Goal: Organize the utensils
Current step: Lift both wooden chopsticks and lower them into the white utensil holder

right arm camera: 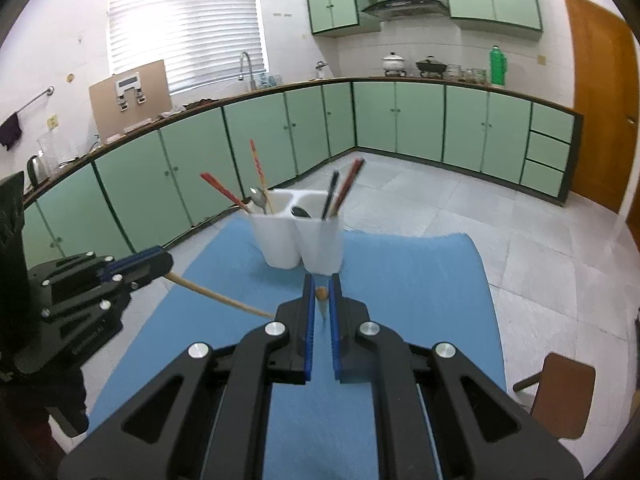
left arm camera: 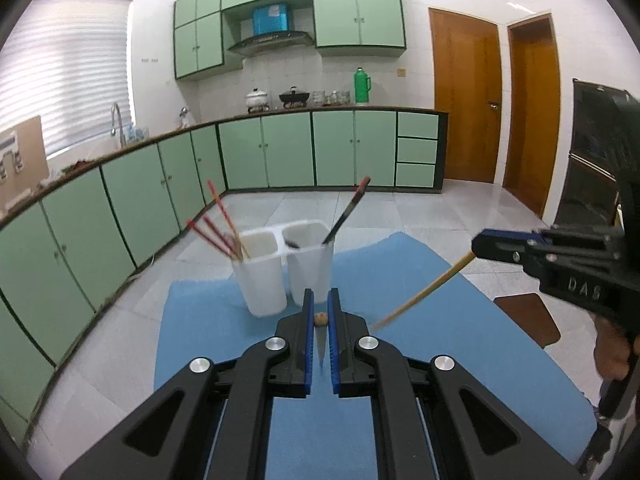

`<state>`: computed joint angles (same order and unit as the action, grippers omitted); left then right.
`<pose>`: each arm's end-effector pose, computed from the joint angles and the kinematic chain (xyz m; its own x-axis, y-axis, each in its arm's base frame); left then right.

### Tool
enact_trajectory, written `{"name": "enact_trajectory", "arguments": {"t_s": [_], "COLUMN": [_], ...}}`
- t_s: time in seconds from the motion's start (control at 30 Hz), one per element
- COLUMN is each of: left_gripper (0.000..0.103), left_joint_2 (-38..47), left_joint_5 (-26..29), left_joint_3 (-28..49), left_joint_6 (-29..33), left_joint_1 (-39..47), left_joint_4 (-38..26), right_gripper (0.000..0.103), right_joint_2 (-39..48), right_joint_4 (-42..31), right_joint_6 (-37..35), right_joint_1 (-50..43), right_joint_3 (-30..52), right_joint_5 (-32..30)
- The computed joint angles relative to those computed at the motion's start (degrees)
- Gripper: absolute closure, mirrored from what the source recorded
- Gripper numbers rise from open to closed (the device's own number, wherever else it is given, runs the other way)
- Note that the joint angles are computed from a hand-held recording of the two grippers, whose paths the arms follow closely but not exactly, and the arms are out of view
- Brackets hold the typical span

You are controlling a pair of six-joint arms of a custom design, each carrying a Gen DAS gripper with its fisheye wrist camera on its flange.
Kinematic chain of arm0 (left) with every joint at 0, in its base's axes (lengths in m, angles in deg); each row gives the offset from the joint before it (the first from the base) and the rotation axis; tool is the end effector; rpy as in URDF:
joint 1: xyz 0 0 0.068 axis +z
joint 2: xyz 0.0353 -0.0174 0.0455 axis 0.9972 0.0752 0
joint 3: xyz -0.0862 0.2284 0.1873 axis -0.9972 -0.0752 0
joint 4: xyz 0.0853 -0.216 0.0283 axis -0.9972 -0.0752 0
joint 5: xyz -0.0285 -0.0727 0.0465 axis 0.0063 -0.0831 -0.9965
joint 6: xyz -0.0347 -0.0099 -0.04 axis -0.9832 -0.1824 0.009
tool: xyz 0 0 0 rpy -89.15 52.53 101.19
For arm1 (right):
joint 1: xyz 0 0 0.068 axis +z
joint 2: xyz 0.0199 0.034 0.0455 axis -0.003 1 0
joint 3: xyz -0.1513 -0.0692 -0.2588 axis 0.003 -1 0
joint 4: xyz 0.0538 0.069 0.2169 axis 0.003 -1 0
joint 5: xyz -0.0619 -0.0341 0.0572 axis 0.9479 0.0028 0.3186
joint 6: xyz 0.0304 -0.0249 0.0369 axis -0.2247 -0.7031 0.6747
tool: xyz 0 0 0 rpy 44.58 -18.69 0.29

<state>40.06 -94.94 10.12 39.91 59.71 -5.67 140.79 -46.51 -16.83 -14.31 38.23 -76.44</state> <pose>0.2378 -0.1081 0.2656 -0.4715 0.1858 -0.8620 0.2615 0.9630 0.0646 0.2500 -0.0435 0.2423 -0.5512 -0.1126 -0.8267 -0.3543 0.9286 0.1098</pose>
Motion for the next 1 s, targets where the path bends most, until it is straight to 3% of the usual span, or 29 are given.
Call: {"name": "enact_trajectory", "arguments": {"t_s": [0.23,0.43,0.57,0.8,1.0], "left_gripper": [0.097,0.097,0.097,0.097,0.097], "left_joint_2": [0.4,-0.3,-0.1,3.0,9.5], "left_joint_5": [3.3,5.4,6.2,6.3,6.9], "left_joint_3": [4.9,8.2,11.9,22.8,31.2], "left_joint_6": [2.6,4.0,5.0,7.3,8.6], "left_joint_1": [1.6,4.0,6.0,8.7,10.6], "left_joint_4": [-3.0,-4.4,-5.2,-5.9,-6.6], "right_gripper": [0.097,0.097,0.097,0.097,0.097], "right_joint_2": [2.2,3.5,4.1,9.0,17.1], "right_joint_4": [-12.9,-18.6,-18.9,-16.5,-12.2], "right_joint_6": [-2.7,-3.3,-2.2,5.5,10.8], "right_joint_1": [1.1,1.8,2.4,5.3,7.6], "right_joint_3": [13.4,21.5,25.3,37.9,48.4], "right_joint_5": [-2.7,-4.1,-4.5,-3.9,0.7]}}
